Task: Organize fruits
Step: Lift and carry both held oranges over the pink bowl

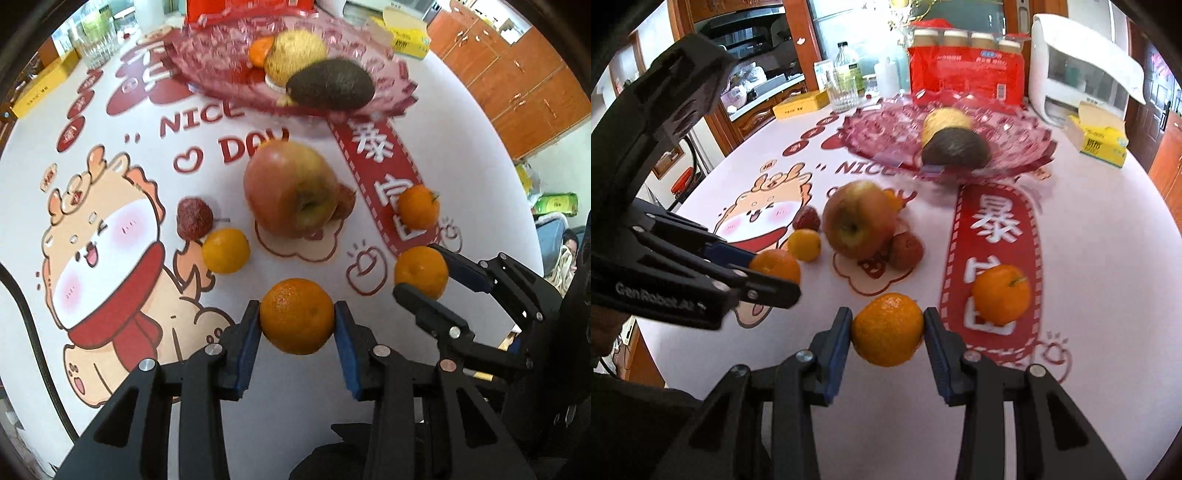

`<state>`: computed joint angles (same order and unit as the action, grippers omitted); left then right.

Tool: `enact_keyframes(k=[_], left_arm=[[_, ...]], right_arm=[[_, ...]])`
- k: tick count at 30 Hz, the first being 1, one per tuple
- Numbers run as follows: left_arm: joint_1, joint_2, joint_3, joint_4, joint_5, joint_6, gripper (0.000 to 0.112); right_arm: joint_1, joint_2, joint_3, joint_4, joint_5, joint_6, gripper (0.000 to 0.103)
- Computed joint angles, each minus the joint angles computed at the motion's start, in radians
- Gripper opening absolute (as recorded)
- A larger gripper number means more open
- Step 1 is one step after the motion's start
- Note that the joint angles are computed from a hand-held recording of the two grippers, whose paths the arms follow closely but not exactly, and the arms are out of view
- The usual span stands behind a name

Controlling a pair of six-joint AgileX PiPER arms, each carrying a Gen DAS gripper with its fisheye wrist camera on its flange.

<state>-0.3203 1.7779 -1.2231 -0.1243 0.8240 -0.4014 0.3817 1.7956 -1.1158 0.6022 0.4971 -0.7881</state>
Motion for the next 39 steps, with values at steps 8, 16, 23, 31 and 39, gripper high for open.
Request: enact_keyframes(k=[8,16,23,31,39], left_arm=[[-0.027,-0.073,-0.100,0.078,0.044,-0.099,0.037],[-0.033,-0.063,-0.280,0.173,0.111,-0.159,0.037],[-0.003,-0.012,-0.421,0.214,0.140,-0.169,0.037],[0.039,0.048,-0.518,0.201,0.157,-0.127,0.037],[0.097,0.143,-0.589,0.134,0.177,-0.069,0.037]], right_arm=[[-0.083,-0.022,-0.083,-0.027,0.054,-0.037,0.040],[-0.130,0.000,-0.222,-0.022,0.109,-0.088,0.040],[-0.128,0.056,-0.359,-0.011,0.147,-0.081,0.040],[-0.109,0.162,-0.552,-0.054,0.214,0.004,0.040],[-0.098,0.300,-0.738,-0.107,0.295,0.092,0.040]])
